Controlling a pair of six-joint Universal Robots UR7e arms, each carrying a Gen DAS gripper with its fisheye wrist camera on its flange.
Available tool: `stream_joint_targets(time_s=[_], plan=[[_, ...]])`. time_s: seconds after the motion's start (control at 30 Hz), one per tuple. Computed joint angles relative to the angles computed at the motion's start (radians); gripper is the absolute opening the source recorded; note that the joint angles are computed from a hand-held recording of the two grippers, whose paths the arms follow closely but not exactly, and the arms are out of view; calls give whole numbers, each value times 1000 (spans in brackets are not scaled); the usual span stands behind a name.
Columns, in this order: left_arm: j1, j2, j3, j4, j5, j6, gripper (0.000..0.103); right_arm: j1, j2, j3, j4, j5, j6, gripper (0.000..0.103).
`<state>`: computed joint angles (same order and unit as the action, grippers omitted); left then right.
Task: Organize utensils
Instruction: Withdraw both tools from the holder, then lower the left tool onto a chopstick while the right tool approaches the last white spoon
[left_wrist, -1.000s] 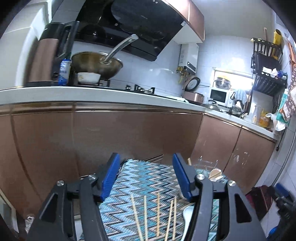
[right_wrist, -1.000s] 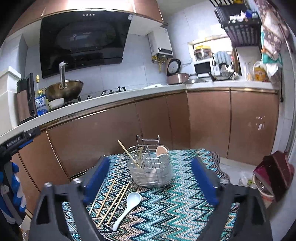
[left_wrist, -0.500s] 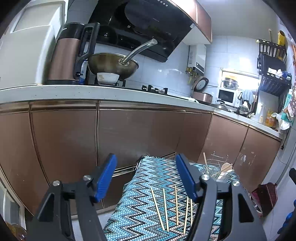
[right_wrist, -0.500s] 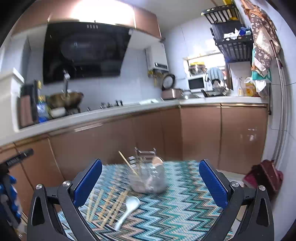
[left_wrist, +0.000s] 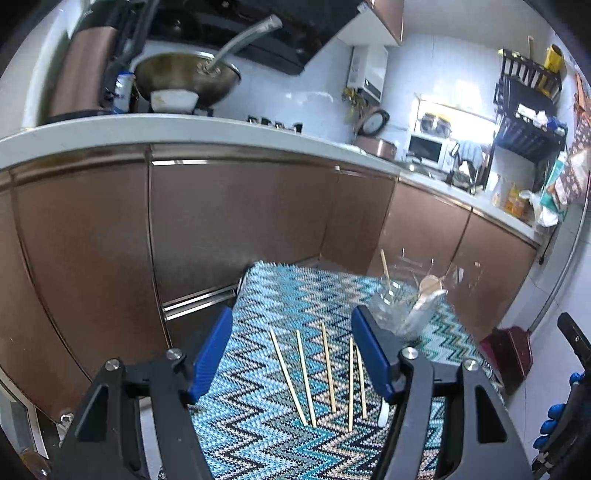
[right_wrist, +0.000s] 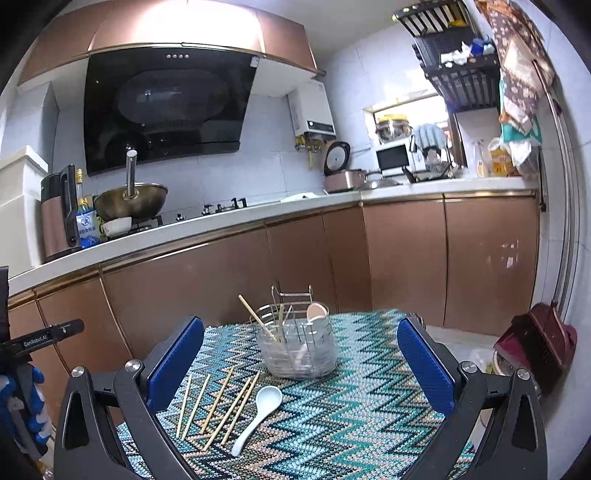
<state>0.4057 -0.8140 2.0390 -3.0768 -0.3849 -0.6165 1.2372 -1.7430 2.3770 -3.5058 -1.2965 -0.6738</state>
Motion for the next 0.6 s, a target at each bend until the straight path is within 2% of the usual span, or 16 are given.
stream_joint_targets(time_s=[0.07, 0.2, 0.37, 0.43, 0.5, 0.6], plan=[[18, 11, -16, 15, -28, 2, 65, -7, 1, -16, 59, -7, 3, 103], [57, 42, -59, 48, -99, 14, 65, -7, 20, -54, 165, -71, -17, 103], [127, 84, -144, 150, -250, 18, 64, -40, 51, -110, 304, -73, -9, 103], [151, 104, -175, 176, -297, 30, 64, -46, 67, -131, 346, -80, -12, 99], [187, 133, -230, 229, -368, 40, 64, -48, 90, -154, 394, -89, -19, 90], [229, 171, -300, 292, -437, 45, 62, -48, 128, -189, 459, -115, -30, 79]])
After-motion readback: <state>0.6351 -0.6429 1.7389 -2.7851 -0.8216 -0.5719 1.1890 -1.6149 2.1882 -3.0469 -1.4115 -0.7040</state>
